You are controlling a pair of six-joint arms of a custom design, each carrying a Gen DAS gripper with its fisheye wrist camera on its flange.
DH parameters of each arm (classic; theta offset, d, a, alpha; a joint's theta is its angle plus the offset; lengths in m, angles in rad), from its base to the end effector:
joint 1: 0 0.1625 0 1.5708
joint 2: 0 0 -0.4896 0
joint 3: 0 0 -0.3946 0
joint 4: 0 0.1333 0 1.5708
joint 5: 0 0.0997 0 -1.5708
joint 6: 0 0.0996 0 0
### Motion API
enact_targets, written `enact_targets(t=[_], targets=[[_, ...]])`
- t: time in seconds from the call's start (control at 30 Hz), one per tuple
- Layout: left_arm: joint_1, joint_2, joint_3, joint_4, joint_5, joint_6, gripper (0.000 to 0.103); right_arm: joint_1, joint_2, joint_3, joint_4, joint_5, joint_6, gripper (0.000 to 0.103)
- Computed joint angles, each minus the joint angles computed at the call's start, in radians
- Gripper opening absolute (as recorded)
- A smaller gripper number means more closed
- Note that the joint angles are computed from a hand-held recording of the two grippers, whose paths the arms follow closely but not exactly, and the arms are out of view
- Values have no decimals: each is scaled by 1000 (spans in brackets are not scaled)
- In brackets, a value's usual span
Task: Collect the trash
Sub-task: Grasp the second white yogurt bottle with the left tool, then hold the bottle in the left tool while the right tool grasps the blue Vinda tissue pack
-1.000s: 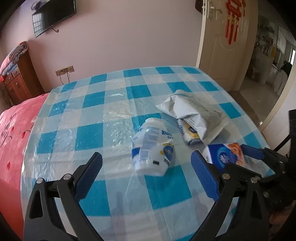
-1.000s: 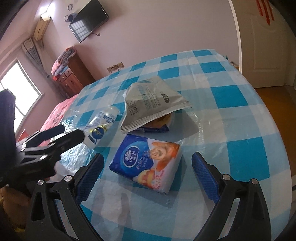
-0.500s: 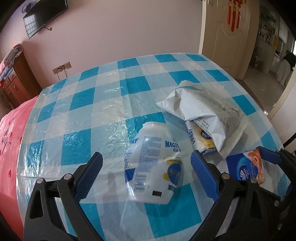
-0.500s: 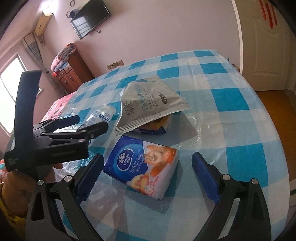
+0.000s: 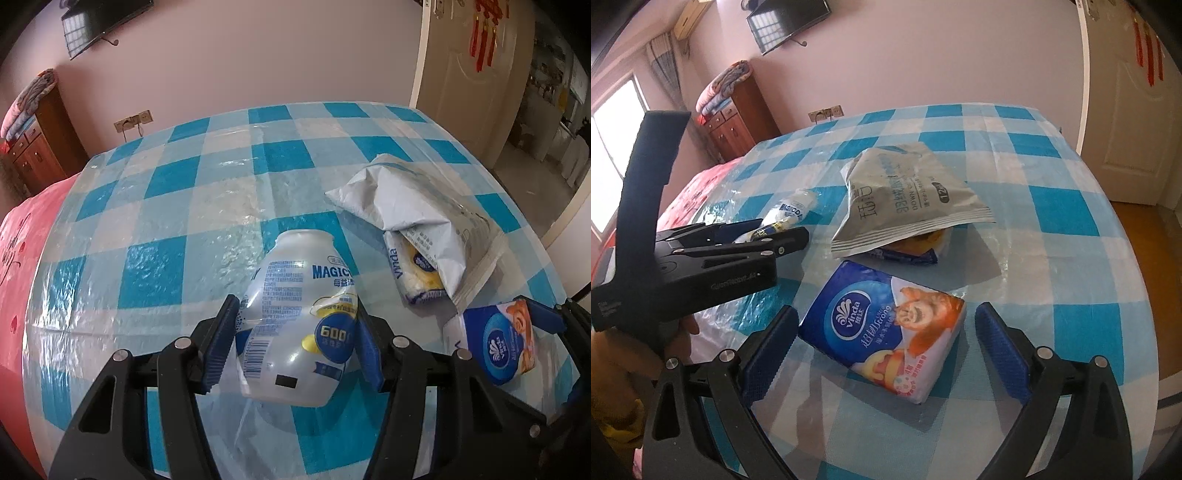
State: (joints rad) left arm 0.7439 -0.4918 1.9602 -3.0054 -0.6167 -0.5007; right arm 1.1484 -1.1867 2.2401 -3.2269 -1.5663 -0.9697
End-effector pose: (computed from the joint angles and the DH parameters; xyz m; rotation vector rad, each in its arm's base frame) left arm -0.2738 -0.5436 -0.0598 0.3895 2.2445 -0.6951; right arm -0.0900 -0.5266 0.2479 0.7276 -2.5853 0.6445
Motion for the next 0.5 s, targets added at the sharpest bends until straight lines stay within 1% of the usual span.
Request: enact_targets(t=[0.07, 0.13, 0.5], targets=[[-5, -2, 13, -14, -1, -9, 59, 1, 1, 3, -5, -2, -6, 93], [-9, -6, 26, -30, -7, -17, 59, 1, -1, 6, -1, 4, -19, 88], [-44, -48, 145, -106, -12, -110, 59, 0, -3, 9, 4, 13, -28, 85]])
